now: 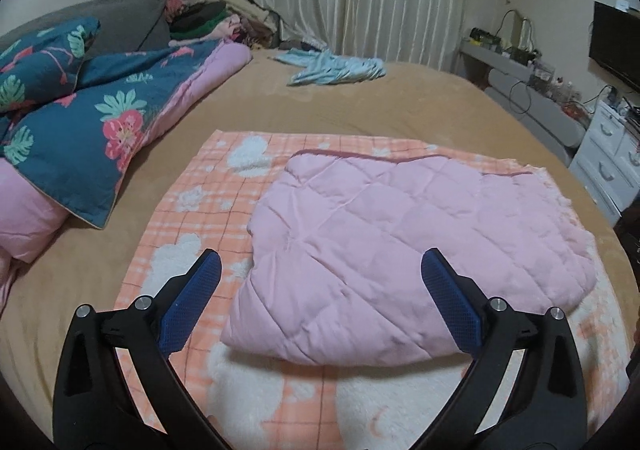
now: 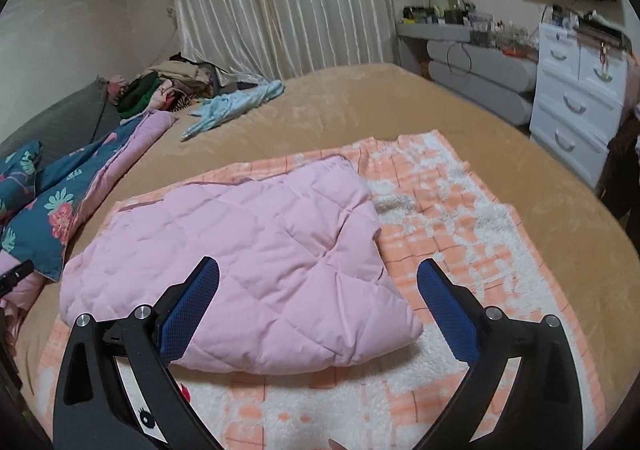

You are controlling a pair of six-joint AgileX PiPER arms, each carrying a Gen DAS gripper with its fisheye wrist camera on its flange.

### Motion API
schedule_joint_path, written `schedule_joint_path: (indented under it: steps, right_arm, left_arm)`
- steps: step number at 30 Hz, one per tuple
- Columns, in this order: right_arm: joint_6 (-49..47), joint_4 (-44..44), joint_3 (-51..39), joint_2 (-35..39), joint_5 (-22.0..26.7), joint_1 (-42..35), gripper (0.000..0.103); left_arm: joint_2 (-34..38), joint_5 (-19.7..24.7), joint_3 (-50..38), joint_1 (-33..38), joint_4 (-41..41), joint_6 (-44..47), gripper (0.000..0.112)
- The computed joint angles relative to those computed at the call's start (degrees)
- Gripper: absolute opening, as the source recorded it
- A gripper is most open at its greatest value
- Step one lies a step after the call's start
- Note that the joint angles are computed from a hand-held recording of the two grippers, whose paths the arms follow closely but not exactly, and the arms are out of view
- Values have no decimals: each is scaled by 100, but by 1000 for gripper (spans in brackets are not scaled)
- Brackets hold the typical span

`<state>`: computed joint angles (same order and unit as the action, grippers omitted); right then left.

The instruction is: Fold large clothes

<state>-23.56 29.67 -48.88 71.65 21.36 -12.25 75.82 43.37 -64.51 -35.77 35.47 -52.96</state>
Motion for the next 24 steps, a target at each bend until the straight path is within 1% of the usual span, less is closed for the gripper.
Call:
schedule_joint_path:
  steps: [3, 4, 9, 13, 15, 22, 24]
  right_arm:
    - [170, -256, 127, -349, 38, 84, 99]
    - [343, -462, 183, -522, 57, 156, 99]
    - [501, -611, 373, -1124, 270, 275, 99]
    - [1114, -1220, 559, -1536, 286, 505, 99]
    - [1287, -1344, 662, -1704, 313, 574, 99]
    - [1780, -1566, 1151, -2033, 200, 812, 99]
    - [2125, -1822, 1294, -2042, 108, 944, 99]
  left_arm:
    - [-221, 195, 87, -303, 200, -232, 94]
    - [-272, 237, 120, -380, 244, -301, 94]
    - [-531, 508, 317, -789, 441, -635, 94]
    - [-645, 819, 481, -1138, 691, -989, 94]
    - [-701, 968, 598, -1343, 835, -1194, 94]
    - [-834, 1065, 1015, -1691, 967, -1646, 94]
    - [-818, 1056, 1127, -1739, 989, -1777, 94]
